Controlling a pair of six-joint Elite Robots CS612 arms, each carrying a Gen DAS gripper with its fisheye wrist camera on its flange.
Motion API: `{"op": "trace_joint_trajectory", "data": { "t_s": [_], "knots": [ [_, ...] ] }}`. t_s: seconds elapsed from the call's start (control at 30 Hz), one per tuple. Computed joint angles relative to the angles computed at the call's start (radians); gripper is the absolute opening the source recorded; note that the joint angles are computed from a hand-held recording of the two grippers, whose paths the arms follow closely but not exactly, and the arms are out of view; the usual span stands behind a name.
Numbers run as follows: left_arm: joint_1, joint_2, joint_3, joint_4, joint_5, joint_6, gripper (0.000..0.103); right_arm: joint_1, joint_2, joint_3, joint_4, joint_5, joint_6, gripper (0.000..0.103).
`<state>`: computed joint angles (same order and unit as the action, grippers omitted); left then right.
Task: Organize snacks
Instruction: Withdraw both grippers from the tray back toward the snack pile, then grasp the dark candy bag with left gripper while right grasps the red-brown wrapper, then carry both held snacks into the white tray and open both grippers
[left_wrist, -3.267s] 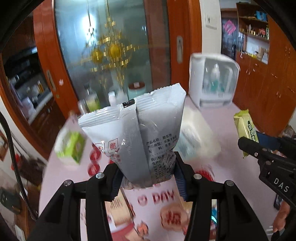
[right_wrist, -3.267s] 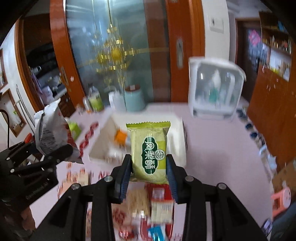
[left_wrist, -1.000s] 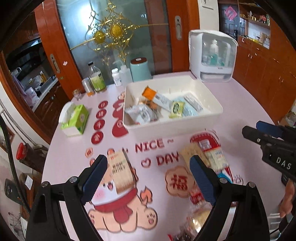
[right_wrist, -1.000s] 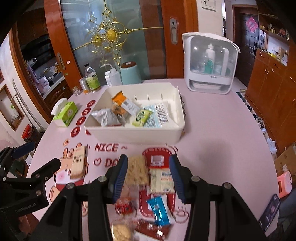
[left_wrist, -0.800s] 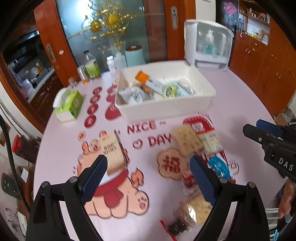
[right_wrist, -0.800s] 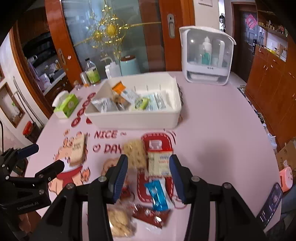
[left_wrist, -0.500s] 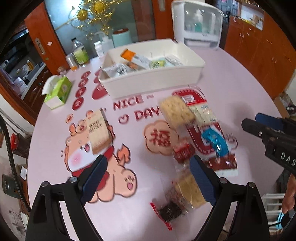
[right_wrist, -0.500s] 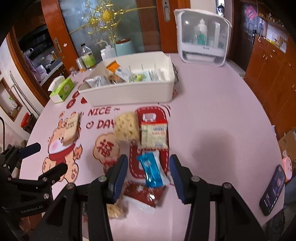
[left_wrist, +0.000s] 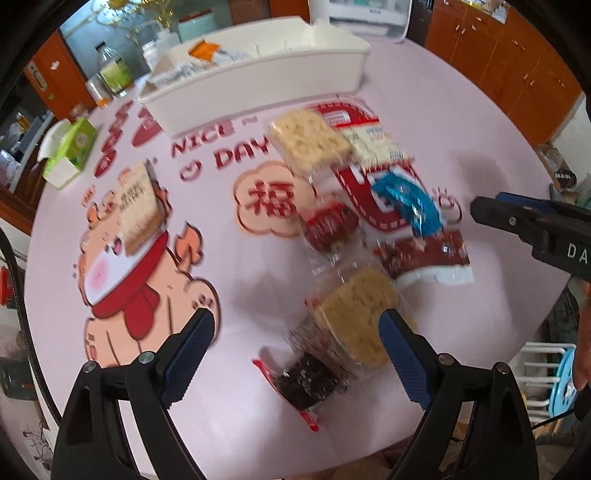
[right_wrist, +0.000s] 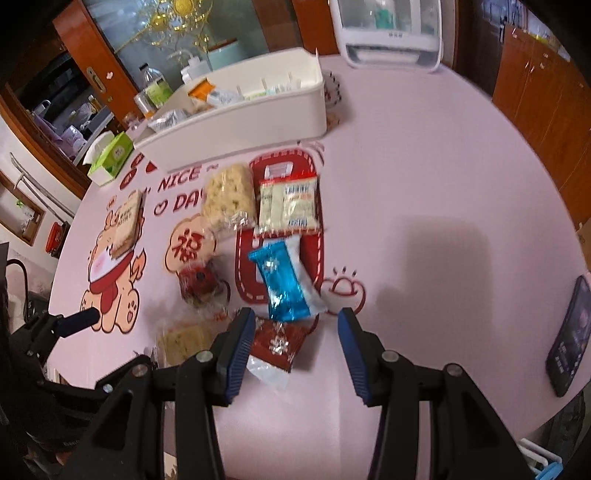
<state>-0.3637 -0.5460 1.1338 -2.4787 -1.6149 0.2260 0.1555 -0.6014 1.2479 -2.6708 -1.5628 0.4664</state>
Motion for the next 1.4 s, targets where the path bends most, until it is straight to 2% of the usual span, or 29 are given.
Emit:
{"op": "trace_joint_trajectory", "data": {
  "t_s": [0.2, 0.3, 0.4, 0.53, 0.73, 0.9, 0.97, 1.07, 1.13, 1.2, 1.23, 1.3, 1.4],
  "knots": [
    [0.008, 0.016, -0.011, 0.083, 0.010, -0.058, 0.090, -0.003, 0.019, -0.002, -0.001, 0.082, -0.040, 0.047],
    [0.019, 0.030, -0.028, 0.125, -0.001, -0.115, 0.090, 0.001, 0.027, -0.002, -0.026, 0.099, -0.136, 0.047],
    [0.033, 0.047, -0.054, 0.176, -0.027, -0.180, 0.090, 0.010, 0.031, -0.005, -0.047, 0.073, -0.235, 0.047],
    [0.053, 0.057, -0.068, 0.204, -0.101, -0.253, 0.090, 0.014, 0.047, -0.025, -0.045, 0.080, -0.381, 0.047],
    [0.061, 0.051, -0.055, 0.208, -0.116, -0.261, 0.088, 0.011, 0.068, -0.058, 0.049, 0.111, -0.535, 0.047],
    [0.061, 0.039, -0.037, 0.200, -0.125, -0.244, 0.081, 0.008, 0.070, -0.061, 0.061, 0.127, -0.591, 0.049],
    [0.057, 0.038, -0.037, 0.206, -0.116, -0.234, 0.081, 0.012, 0.073, -0.072, 0.079, 0.111, -0.620, 0.054],
    [0.049, 0.036, -0.042, 0.214, -0.098, -0.220, 0.081, 0.030, 0.086, -0.093, 0.109, 0.034, -0.683, 0.056],
    [0.040, 0.042, -0.052, 0.218, -0.076, -0.215, 0.081, 0.034, 0.088, -0.092, 0.091, 0.025, -0.697, 0.056],
    [0.033, 0.041, -0.051, 0.216, -0.055, -0.205, 0.080, 0.030, 0.088, -0.094, 0.095, 0.040, -0.673, 0.056],
    [0.025, 0.038, -0.045, 0.209, -0.023, -0.193, 0.073, 0.027, 0.089, -0.096, 0.097, 0.049, -0.656, 0.050],
    [0.014, 0.027, -0.027, 0.182, 0.007, -0.164, 0.048, 0.024, 0.086, -0.094, 0.093, 0.059, -0.637, 0.040],
    [0.011, 0.020, -0.022, 0.184, -0.004, -0.135, 0.045, 0.026, 0.084, -0.092, 0.095, 0.047, -0.626, 0.035]
  ]
}}
